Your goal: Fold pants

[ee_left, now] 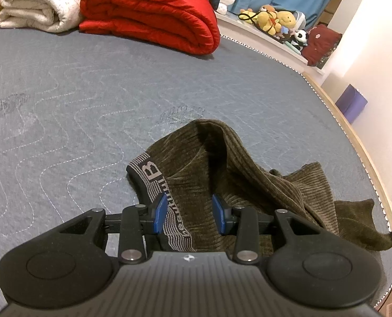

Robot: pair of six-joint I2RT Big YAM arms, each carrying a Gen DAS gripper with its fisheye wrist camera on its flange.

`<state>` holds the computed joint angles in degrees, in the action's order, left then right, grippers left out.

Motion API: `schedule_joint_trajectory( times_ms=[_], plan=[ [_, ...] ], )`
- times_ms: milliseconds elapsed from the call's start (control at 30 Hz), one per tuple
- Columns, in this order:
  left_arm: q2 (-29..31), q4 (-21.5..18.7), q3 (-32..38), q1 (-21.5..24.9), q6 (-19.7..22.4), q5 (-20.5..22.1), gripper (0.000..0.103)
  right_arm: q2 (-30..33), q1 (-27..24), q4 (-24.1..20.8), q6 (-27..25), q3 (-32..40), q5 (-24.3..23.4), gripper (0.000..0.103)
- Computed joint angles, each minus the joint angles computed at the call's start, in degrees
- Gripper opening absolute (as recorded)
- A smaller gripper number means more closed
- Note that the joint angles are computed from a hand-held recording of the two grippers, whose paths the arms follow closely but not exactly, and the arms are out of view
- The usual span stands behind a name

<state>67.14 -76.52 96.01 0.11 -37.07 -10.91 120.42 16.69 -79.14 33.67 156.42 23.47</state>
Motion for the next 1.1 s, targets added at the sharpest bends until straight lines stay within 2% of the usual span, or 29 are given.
schedule_joint_trajectory(
  times_ms=[67, 100, 167, 200, 267, 333, 433, 467, 533, 567, 600, 700, 800, 867, 900, 933, 1000, 1033, 1067, 1100],
  plan=[
    [0.01, -0.03, -0.01, 0.31, -0.2, 0.85, 0.041, 3.41, 0.47, -5.49, 2.02, 6.19, 1.5, 0.006],
    [-0.03, -0.03, -0.03, 0.44, -0.17, 1.11, 0.041, 4.3, 0.49, -6.68, 2.7, 7.9, 1.51, 0.007],
    [-0.17, 0.01, -0.03, 1.03, 0.15, 1.39, 0.044, 4.42, 0.71, -6.62, 2.64, 8.32, 1.54, 0.009],
    [-0.28, 0.05, -0.02, 1.46, 0.23, 1.56, 0.044, 3.22, 1.1, -5.12, 2.4, 6.15, 2.7, 0.011],
    [-0.55, 0.02, 0.03, 2.52, 0.26, 2.22, 0.044, 0.53, 2.11, -0.18, 0.66, 0.87, 5.6, 0.017],
    [-0.58, -0.06, 0.25, 3.31, 0.32, 2.51, 0.044, -3.03, 3.17, 6.9, -2.21, -5.73, 8.14, 0.039],
    [-0.4, -0.09, 0.84, 4.13, 1.08, 3.13, 0.041, -9.28, 4.84, 19.54, -8.4, -16.0, 8.28, 0.042],
    [-0.43, 0.1, 0.94, 4.37, 1.5, 3.54, 0.032, -10.99, 5.5, 23.61, -10.8, -18.76, 7.11, 0.042],
    [-0.5, 0.45, 1.18, 5.07, 3.26, 5.08, 0.02, -13.75, 6.79, 31.54, -16.29, -23.65, 2.66, 0.042],
    [-0.53, 0.64, 1.28, 5.5, 4.21, 5.89, 0.02, -14.8, 7.39, 34.38, -18.94, -25.44, -1.05, 0.042],
    [-0.49, 0.85, 1.36, 6.14, 5.59, 7.27, 0.02, -15.17, 7.88, 35.32, -21.59, -26.01, -6.73, 0.042],
    [0.02, 0.9, 0.35, 9.54, 8.45, 13.61, 0.021, -13.74, 9.67, 31.12, -27.64, -23.59, -22.37, 0.042],
    [1.18, -0.45, -1.69, 11.95, 7.75, 14.86, 0.021, -9.69, 11.84, 21.43, -32.82, -17.04, -34.27, 0.043],
    [1.19, 1.8, -4.36, 14.39, 5.69, 19.53, 0.027, -6.81, 13.23, 14.56, -36.98, -12.38, -41.11, 0.049],
    [1.16, 3.51, -5.73, 15.58, 4.31, 21.46, 0.029, -5.33, 13.96, 11.18, -40.07, -10.12, -43.93, 0.057],
    [1.23, 4.66, -6.56, 16.2, 3.43, 21.61, 0.032, -3.96, 14.86, 7.55, -43.5, -7.68, -45.65, 0.068],
    [1.67, 6.33, -7.66, 16.98, 2.68, 21.59, 0.032, -2.63, 16.59, 2.45, -50.14, -5.2, -47.25, 0.078],
    [2.06, 6.9, -8.01, 17.5, 2.58, 22.32, 0.036, -2.16, 17.34, 1.2, -52.85, -4.89, -46.97, 0.078],
    [2.37, 7.42, -8.53, 17.75, 2.26, 22.75, 0.045, -1.53, 18.12, -0.42, -55.11, -4.21, -46.01, 0.078],
    [3.1, 7.16, -8.54, 17.95, 2.03, 22.69, 0.048, -0.99, 18.87, -1.61, -56.34, -3.56, -45.29, 0.078]
  ],
)
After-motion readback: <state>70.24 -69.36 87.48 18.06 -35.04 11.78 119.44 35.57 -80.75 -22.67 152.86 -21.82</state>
